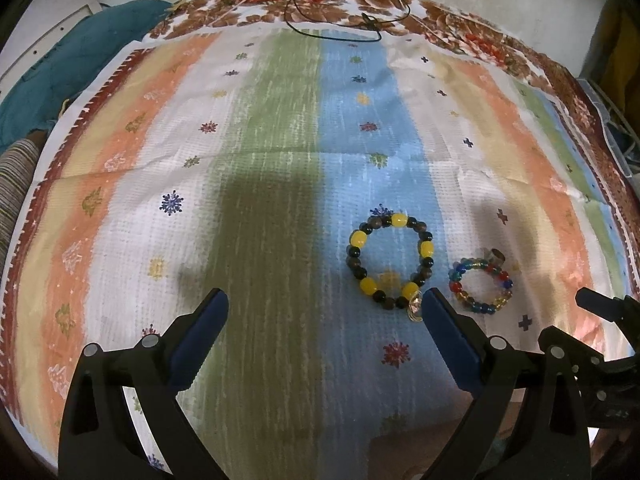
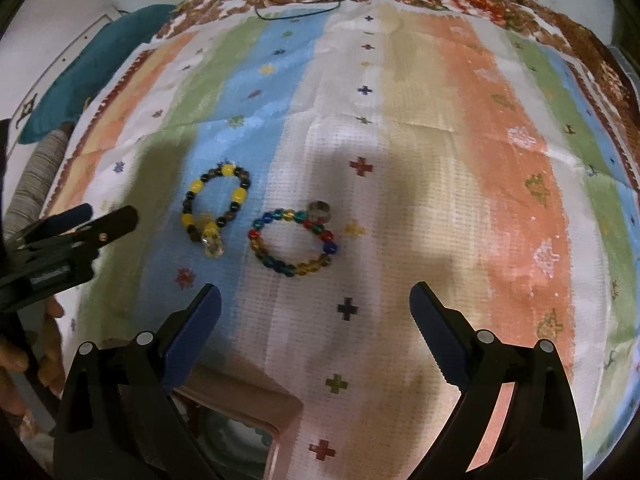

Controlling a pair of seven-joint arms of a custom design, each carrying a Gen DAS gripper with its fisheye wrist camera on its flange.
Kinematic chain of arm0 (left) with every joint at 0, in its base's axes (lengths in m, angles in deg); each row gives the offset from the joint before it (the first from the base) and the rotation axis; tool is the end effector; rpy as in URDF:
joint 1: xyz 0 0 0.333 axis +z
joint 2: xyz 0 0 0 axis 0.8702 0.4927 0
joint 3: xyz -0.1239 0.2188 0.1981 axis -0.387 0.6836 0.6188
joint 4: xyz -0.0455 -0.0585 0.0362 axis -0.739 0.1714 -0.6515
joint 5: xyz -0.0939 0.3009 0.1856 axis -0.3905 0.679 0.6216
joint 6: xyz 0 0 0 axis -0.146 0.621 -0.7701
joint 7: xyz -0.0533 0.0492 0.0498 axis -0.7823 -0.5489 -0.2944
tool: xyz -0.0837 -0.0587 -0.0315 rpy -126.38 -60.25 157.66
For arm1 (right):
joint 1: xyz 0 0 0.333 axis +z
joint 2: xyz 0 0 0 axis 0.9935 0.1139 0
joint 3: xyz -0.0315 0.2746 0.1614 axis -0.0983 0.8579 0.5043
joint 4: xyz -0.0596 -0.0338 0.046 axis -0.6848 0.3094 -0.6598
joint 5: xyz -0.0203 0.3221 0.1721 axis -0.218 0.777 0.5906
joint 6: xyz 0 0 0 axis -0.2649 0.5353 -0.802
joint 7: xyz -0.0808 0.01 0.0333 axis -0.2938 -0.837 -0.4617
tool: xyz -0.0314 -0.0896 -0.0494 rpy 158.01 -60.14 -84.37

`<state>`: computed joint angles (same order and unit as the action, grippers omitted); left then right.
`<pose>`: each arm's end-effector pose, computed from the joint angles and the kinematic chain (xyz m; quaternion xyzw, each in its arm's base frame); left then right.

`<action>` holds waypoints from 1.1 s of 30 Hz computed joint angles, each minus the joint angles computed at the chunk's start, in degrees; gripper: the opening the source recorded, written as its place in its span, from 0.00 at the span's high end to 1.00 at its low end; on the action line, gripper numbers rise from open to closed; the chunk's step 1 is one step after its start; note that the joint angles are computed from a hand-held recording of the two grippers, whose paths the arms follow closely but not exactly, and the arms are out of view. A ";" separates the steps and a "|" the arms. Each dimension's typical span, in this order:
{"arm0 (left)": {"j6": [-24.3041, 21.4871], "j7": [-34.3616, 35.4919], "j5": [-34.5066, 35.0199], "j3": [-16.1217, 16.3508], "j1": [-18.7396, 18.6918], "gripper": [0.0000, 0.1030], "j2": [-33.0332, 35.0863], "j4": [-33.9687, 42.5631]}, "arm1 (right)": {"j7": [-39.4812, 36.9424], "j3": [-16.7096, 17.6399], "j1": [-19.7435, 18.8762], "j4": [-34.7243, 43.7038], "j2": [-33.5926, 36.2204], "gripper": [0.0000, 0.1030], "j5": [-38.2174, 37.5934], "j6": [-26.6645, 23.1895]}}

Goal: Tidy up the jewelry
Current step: 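Move both tools back toward the black-yellow and multicolor bead bracelets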

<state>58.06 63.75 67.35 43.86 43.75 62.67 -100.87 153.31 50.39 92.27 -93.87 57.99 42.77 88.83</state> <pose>0.5535 -0.2875 0.5099 -0.7662 0.5967 -0.1782 0.1587 0.5460 0.1022 0.5899 -0.7935 0.5777 -0.0354 0.1879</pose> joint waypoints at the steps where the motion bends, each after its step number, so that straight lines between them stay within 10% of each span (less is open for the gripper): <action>1: -0.12 0.11 0.02 0.01 -0.02 0.08 0.28 0.29 | 0.34 0.03 0.03 0.14 0.18 0.07 -0.17 0.35; 33: -2.65 4.50 1.34 1.42 -0.65 0.11 7.11 6.46 | 4.81 0.12 1.12 2.80 5.87 0.07 -4.93 1.71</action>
